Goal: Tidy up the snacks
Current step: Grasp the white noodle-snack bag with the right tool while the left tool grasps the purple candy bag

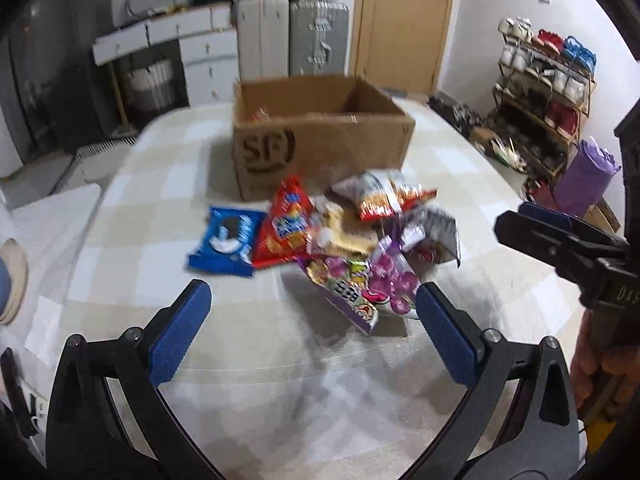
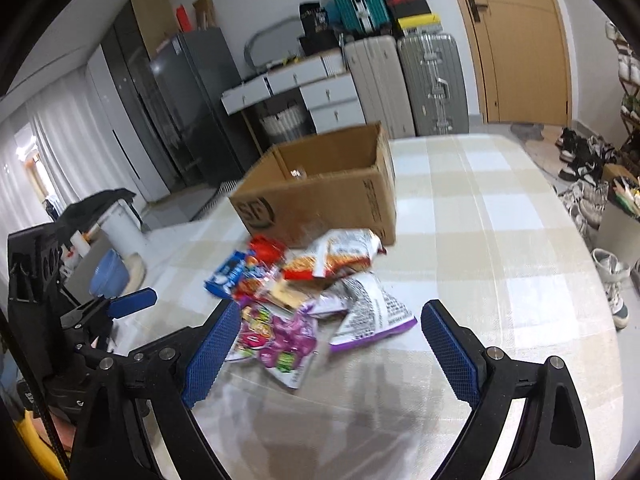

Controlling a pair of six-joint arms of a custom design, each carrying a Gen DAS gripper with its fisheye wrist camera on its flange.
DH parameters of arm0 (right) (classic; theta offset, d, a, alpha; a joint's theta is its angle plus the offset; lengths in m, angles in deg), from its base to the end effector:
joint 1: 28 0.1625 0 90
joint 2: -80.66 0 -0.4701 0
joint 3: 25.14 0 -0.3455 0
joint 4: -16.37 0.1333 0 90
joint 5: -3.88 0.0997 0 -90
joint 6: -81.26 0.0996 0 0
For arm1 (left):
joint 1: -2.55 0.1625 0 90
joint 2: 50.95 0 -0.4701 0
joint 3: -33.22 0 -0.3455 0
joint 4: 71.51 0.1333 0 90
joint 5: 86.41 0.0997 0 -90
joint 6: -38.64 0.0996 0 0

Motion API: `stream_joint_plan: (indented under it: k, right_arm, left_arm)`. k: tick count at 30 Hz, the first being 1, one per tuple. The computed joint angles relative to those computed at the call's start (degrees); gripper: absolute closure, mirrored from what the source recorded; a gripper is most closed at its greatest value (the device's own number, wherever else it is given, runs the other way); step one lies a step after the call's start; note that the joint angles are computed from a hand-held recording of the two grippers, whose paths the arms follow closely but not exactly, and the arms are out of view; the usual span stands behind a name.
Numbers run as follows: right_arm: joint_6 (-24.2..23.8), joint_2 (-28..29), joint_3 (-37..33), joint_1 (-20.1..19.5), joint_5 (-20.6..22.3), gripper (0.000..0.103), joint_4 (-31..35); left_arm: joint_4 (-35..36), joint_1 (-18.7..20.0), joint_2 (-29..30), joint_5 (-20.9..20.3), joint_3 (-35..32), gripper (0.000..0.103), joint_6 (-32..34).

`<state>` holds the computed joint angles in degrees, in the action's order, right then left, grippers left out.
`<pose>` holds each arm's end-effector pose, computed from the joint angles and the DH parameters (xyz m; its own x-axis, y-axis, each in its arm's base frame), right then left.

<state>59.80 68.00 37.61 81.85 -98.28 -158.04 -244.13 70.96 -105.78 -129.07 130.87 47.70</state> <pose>0.3833 -0.7309 -0.0237 -0.7907 -0.4892 0.3682 -0.6121 0.6424 -0.4611 -0.0449 -0.6748 0.3239 -0.7488 -0.0735 -0.6587 0.4057 0.7351 -0.5432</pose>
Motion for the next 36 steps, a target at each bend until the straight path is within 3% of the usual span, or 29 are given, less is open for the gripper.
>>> stream_joint_plan:
  k: [10,15,19,21,23,27,36]
  right_arm:
    - [-2.91,7.09,-16.53,-1.67,-1.65,0.01,15.9]
    - [-5.15,11.53,-26.68,-2.22,-2.14,0.01,25.01]
    - [-5.65,14.32,-33.31,-2.56,-1.51,0.022,31.06]
    - [-5.11,14.64,-34.37,-2.89,-0.08,0.029,33.19]
    - [-4.04,14.71,-34.79,-3.25,1.14,0.032,34.85]
    - [-3.23,12.57,-29.72,-3.85,2.95,0.039,31.27]
    - [-1.2,8.98,-21.8,-5.12,6.29,0.041,26.31]
  left_arm:
    - [13.8,4.25,4.56,-6.05,-8.95,0.007,-6.99]
    - [19.18,6.33,6.43,-9.94,-13.01,0.016,-10.38]
    - [21.88,7.9,7.63,-14.11,-15.54,0.025,-11.67]
    - [22.37,8.35,8.3,-15.75,-16.41,0.034,-11.47]
    - [22.35,8.48,8.95,-16.08,-17.06,0.036,-11.06]
    - [23.33,9.5,9.61,-20.28,-18.63,0.058,-11.27]
    - [22.57,10.95,10.27,-23.7,-19.98,0.071,-11.81]
